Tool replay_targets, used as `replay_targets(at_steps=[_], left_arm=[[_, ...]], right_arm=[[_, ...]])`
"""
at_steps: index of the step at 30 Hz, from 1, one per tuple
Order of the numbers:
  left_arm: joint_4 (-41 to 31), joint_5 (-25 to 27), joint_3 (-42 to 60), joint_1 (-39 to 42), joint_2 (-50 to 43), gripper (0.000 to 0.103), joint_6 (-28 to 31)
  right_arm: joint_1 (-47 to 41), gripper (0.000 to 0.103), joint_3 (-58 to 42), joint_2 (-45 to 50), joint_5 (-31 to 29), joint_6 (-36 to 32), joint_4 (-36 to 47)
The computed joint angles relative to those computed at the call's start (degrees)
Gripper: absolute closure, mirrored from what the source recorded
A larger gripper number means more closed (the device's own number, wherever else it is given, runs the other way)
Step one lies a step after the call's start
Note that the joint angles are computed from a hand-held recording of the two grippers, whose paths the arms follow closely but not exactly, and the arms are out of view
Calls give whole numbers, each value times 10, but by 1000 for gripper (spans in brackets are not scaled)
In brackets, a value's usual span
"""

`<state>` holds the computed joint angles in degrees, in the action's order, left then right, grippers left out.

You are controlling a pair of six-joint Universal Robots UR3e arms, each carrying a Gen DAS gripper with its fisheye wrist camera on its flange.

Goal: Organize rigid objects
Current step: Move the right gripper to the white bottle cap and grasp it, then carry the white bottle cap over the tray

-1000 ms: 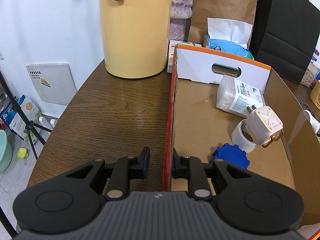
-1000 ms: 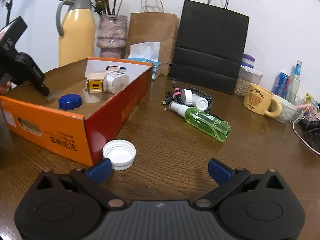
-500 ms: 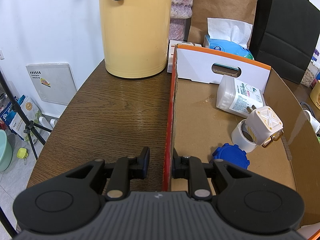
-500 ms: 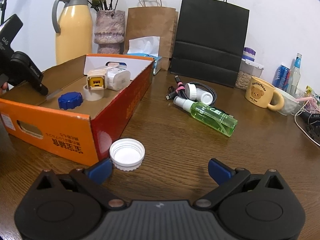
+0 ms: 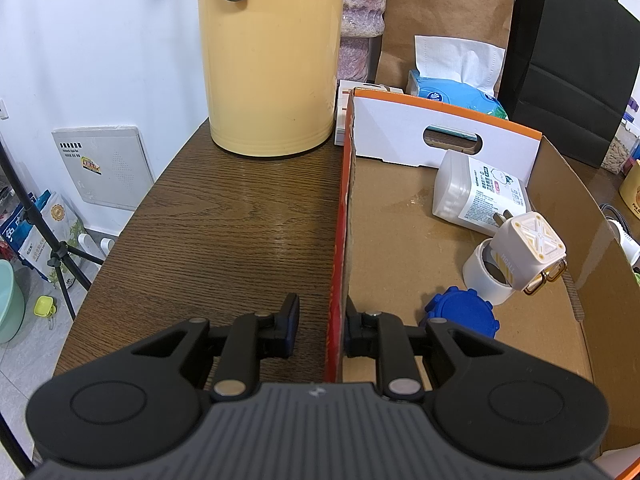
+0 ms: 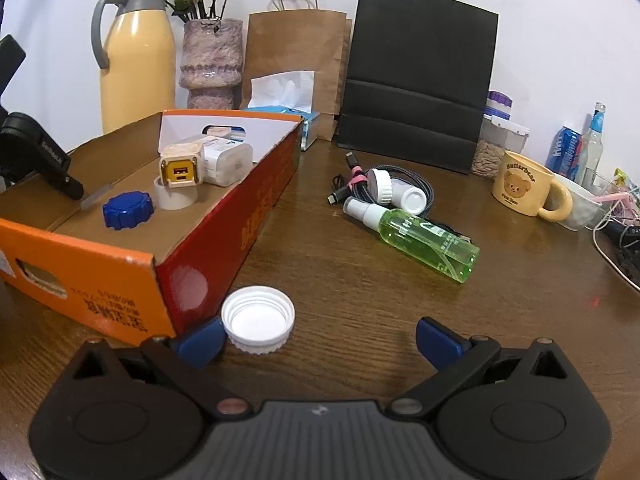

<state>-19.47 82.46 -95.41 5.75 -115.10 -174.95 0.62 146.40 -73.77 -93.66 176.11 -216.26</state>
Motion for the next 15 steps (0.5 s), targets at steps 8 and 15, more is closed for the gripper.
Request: replay_targets(at_steps=[8,15], left_arm=[[1,2,1,-1,-1,82,-1],[1,2,1,-1,-1,82,-1]], right_arm=[[-60,31,-3,-3,82,-23,14],[-71,64,4,-5,112,-33,7]])
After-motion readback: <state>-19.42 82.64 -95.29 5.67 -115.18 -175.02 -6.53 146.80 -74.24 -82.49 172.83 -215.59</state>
